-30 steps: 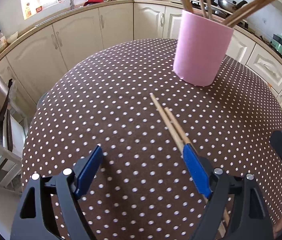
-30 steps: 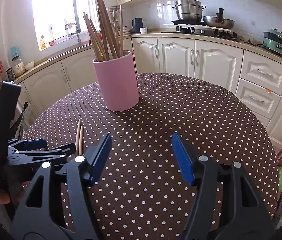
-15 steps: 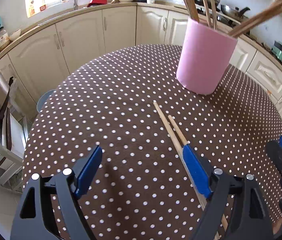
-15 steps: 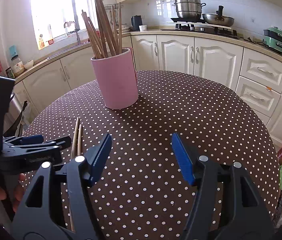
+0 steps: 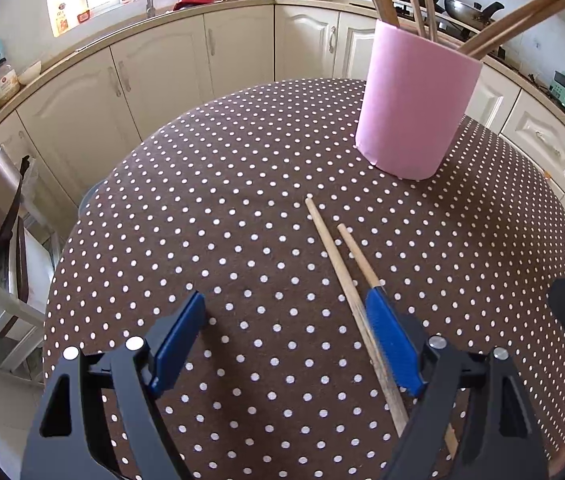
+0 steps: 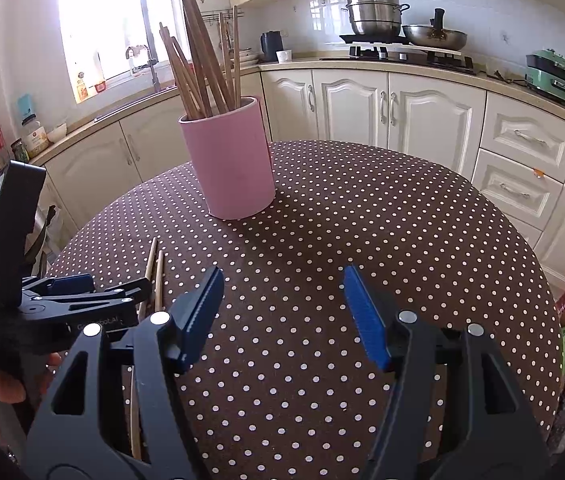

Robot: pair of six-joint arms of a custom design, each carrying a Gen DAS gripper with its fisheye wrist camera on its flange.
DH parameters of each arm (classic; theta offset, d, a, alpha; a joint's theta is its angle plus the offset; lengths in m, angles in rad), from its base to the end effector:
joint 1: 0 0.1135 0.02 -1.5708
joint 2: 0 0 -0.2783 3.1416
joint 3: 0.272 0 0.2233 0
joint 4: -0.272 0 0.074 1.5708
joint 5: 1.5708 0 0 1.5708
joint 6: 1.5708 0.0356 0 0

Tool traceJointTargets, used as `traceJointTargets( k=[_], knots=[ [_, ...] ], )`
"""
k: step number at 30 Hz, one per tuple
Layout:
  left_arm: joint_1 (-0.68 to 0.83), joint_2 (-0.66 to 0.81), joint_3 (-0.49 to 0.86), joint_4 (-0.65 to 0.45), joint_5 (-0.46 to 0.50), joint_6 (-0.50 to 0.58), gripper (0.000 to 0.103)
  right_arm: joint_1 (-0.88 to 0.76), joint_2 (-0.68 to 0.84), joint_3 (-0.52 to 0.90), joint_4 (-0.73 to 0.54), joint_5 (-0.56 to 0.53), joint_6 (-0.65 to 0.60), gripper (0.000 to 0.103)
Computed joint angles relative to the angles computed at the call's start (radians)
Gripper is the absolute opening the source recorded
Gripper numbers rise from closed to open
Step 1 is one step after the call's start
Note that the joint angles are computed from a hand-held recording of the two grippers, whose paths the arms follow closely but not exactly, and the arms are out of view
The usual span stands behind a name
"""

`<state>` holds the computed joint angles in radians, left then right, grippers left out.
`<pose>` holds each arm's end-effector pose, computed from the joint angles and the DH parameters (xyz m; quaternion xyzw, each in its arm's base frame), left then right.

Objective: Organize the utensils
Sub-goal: 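Close the left gripper on one chopstick while the right gripper grasps another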

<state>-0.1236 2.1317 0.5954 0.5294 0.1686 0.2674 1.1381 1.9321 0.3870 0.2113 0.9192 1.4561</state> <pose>0.2907 -0.0421 0.0441 0.2089 0.9343 -0.0608 0.2823 0.1122 0.1754 0.0674 0.1927 0.8704 -0.0170 0.4527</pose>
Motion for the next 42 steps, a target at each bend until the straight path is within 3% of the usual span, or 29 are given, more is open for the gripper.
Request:
traceJointTargets(
  k=[3, 7, 11, 17, 21, 25, 31, 36, 42],
  knots=[
    [-0.009, 0.017, -0.012, 0.055, -0.032, 0.023, 0.081, 0.003, 0.001, 0.005, -0.010, 0.001, 0.004, 0.062],
    [0.007, 0.004, -0.010, 0.036, 0.027, 0.075, 0.049, 0.002, 0.002, 0.007, -0.017, 0.004, 0.007, 0.062],
    [0.033, -0.007, -0.009, 0.008, 0.079, 0.144, 0.024, -0.003, 0.003, 0.015, -0.025, -0.002, 0.000, 0.062],
    [0.128, -0.007, 0.052, -0.130, 0.208, 0.295, 0.010, -0.009, 0.009, 0.032, -0.044, -0.010, -0.013, 0.062],
    [0.177, -0.010, 0.090, -0.234, 0.264, 0.383, 0.006, -0.026, 0.018, 0.051, -0.032, -0.041, -0.072, 0.062],
    [0.192, -0.023, 0.069, -0.232, 0.274, 0.396, 0.006, -0.057, 0.033, 0.065, 0.067, -0.090, -0.186, 0.062],
    [0.204, -0.024, 0.072, -0.247, 0.290, 0.397, 0.006, -0.140, 0.101, 0.168, 0.154, -0.246, -0.409, 0.062],
    [0.214, -0.022, 0.076, -0.251, 0.298, 0.405, 0.007, -0.207, 0.152, 0.289, 0.084, -0.363, -0.529, 0.038],
    [0.220, -0.022, 0.076, -0.251, 0.307, 0.411, 0.007, -0.257, 0.170, 0.401, -0.064, -0.464, -0.622, 0.029]
  ],
)
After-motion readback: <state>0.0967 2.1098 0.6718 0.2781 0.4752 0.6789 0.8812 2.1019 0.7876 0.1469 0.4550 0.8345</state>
